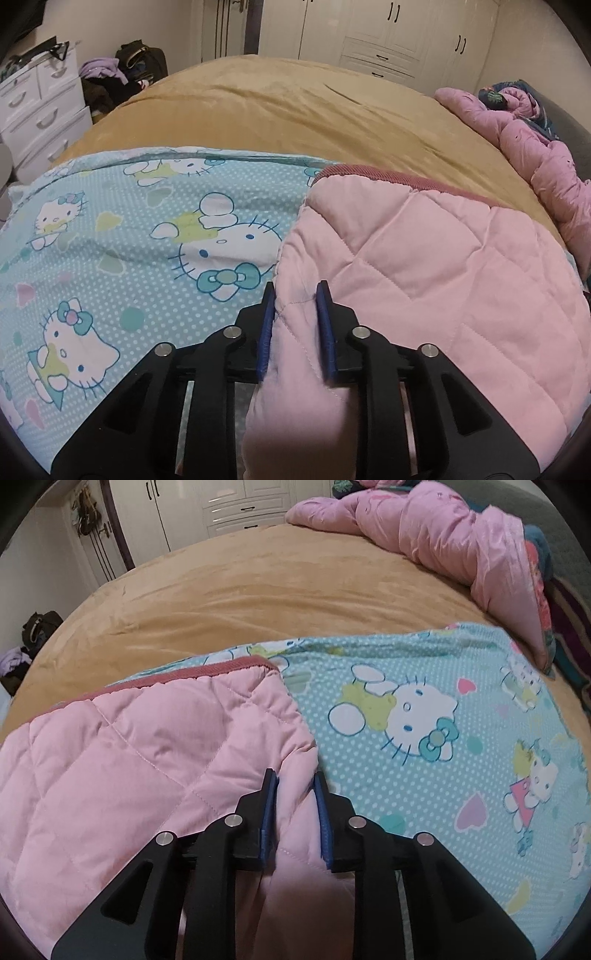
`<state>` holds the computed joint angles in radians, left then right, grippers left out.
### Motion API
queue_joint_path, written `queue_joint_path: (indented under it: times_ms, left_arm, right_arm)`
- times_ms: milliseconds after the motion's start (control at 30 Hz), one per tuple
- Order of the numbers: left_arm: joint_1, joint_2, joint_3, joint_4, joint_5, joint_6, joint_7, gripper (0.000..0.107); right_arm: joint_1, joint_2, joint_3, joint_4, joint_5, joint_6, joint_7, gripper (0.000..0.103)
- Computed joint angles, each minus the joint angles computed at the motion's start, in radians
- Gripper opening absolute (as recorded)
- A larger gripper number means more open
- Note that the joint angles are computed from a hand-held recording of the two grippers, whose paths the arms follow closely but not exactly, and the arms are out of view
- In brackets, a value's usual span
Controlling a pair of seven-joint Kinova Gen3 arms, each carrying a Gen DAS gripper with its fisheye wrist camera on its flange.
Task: Fold large clothes
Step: 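Grasp the folded jacket edge with the left gripper while the right gripper grasps it, then release the jacket edge with both grippers and move back over the jacket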
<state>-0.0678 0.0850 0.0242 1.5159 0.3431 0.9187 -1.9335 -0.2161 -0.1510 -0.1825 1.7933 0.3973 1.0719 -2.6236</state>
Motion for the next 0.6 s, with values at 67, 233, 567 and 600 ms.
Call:
queue_joint_path:
  times_ms: [67, 233, 567, 600]
  left_arm:
    - [-0.006, -0.019, -0.005, -0.005, 0.003, 0.016, 0.001, 0.026]
    - [-0.023, -0.116, -0.036, 0.036, 0.069, 0.016, -0.05, 0.066]
    - [0.109, -0.28, -0.026, 0.13, 0.105, 0.137, -0.118, 0.094]
    - [0.121, -0.283, 0.008, 0.15, 0.066, 0.125, -0.09, 0.094]
  right_arm:
    - [-0.002, -0.021, -0.009, -0.013, 0.004, 0.032, 0.003, 0.032]
    - [-0.022, -0.156, -0.125, 0.001, 0.077, 0.062, -0.048, 0.066]
    - [-0.104, -0.167, -0.347, -0.053, -0.012, 0.079, 0.045, 0.082]
    - [-0.111, -0.137, -0.36, -0.058, -0.013, 0.092, 0.042, 0.082]
